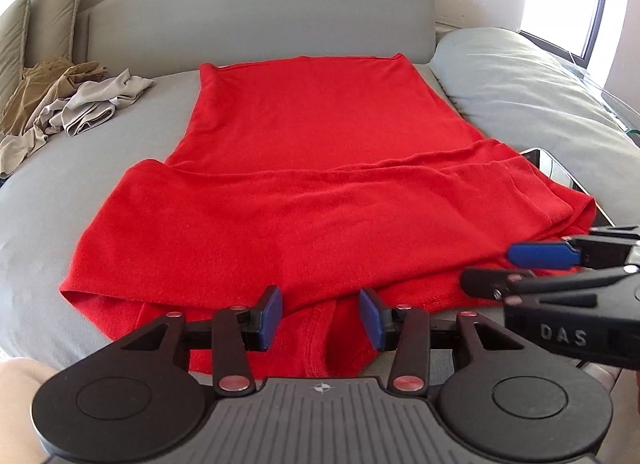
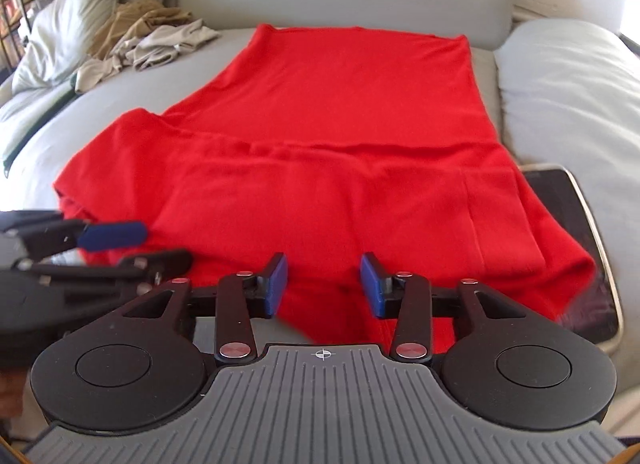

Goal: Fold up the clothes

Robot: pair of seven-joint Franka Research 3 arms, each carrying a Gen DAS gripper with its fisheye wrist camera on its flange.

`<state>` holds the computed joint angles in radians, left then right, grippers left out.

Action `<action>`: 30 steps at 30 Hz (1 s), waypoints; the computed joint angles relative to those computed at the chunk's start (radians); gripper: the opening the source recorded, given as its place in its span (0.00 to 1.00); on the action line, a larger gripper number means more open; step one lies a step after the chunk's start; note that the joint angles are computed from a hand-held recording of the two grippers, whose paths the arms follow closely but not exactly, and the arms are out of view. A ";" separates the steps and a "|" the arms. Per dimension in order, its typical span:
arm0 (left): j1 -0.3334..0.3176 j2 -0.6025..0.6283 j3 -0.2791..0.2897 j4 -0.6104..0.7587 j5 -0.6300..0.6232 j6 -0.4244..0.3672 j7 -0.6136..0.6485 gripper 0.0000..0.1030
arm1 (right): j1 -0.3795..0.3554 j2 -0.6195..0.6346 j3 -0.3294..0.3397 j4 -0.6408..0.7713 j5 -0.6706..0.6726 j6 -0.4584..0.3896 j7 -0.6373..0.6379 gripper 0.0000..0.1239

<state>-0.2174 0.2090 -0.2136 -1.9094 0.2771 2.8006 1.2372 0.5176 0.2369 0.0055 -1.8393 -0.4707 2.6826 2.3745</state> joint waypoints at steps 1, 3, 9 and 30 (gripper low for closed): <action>0.030 -0.014 -0.027 -0.010 -0.073 -0.001 0.057 0.41 | -0.009 -0.025 0.012 -0.023 0.037 -0.017 -0.022 0.44; 0.074 -0.048 -0.053 -0.050 -0.193 0.062 0.143 0.41 | -0.054 -0.075 0.049 -0.078 0.170 0.003 -0.120 0.49; 0.061 -0.004 0.043 0.036 -0.104 0.076 -0.048 0.36 | -0.113 -0.150 0.045 -0.150 0.260 0.155 -0.123 0.46; 0.007 0.160 0.213 0.241 0.269 0.025 -0.694 0.29 | 0.036 0.284 -0.163 0.364 0.336 0.106 -0.085 0.28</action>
